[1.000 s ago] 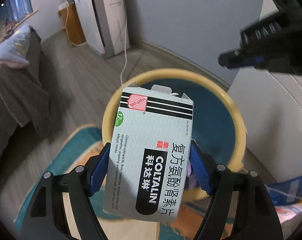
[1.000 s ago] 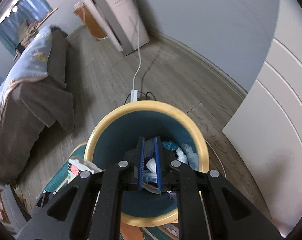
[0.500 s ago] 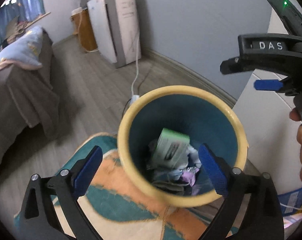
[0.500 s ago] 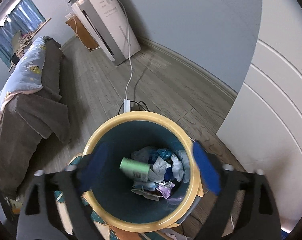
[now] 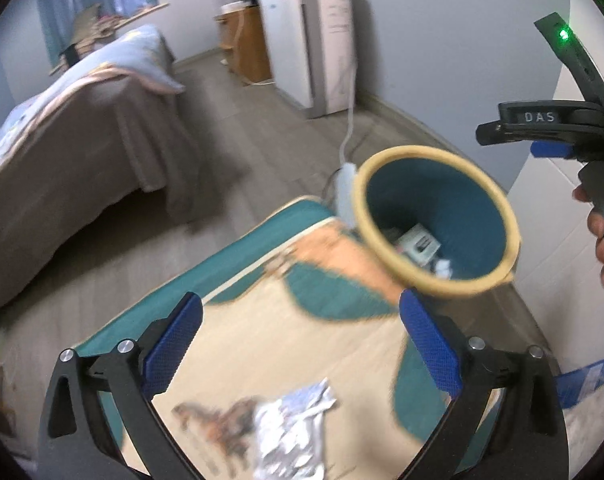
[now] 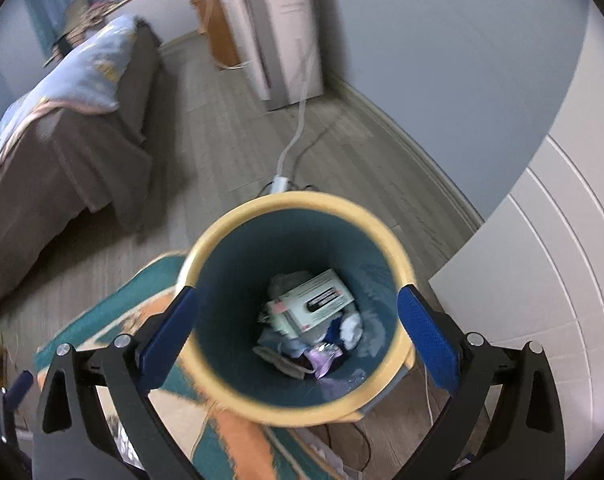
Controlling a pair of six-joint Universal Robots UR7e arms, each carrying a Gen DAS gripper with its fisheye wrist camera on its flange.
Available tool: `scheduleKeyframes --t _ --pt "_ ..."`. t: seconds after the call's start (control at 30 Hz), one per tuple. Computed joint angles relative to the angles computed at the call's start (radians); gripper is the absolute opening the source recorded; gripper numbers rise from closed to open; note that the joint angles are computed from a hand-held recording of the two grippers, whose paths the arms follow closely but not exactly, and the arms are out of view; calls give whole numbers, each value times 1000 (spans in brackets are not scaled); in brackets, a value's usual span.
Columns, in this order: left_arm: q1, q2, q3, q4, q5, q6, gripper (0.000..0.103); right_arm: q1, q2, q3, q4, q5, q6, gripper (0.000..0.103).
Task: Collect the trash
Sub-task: 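Move both open tools back over the foil packets on the cushion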
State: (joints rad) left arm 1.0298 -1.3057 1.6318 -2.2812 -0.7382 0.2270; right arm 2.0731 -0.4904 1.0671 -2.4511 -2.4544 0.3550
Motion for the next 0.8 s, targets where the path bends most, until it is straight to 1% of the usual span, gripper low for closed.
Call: scheduleKeyframes --t 0.1,0.27,0.47,0.6,0.7,0.8 --pt "-10 -80 39 34 35 -35 98 32 11 7 -9 6 -29 97" --pt "-20 -189 85 80 67 -93 98 78 25 28 -24 62 -33 97" --pt "-23 -281 155 84 118 -117 98 118 69 13 -27 56 -43 97" --pt "-11 -307 179 76 113 -126 98 126 87 6 25 72 2 97" --pt "3 -310 202 33 114 -84 98 131 98 8 47 89 33 97" --pt "22 -302 203 35 108 -83 98 134 123 -17 92 75 38 97"
